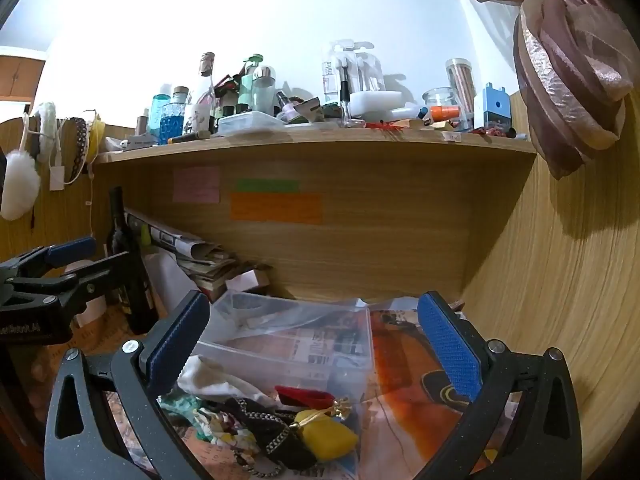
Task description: Organize soft objects
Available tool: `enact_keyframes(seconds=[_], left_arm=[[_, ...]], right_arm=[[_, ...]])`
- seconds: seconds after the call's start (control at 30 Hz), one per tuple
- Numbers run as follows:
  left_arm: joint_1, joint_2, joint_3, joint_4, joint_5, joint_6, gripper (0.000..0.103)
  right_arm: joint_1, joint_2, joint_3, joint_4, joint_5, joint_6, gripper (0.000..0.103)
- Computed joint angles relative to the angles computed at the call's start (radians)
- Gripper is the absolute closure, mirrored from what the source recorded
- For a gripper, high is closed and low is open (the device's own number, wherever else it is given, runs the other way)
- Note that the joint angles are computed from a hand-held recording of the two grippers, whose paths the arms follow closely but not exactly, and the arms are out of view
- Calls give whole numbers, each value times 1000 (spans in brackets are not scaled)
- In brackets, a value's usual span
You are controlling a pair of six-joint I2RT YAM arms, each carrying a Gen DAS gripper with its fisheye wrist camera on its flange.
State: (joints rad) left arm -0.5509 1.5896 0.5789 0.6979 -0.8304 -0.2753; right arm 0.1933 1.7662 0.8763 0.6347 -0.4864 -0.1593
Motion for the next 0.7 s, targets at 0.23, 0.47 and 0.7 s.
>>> enact_keyframes(seconds=[0.23, 0.47, 0.7], left_arm=[[5, 9, 1, 8, 2, 2, 0], [8, 17, -2, 25, 7, 7, 0], [12, 19, 5, 16, 17, 5, 0]], right_arm=[[-2, 8, 7, -1, -3, 4, 0], [-1, 13, 10, 2, 1, 8, 0], [-3, 16, 11, 6, 0, 14, 0]])
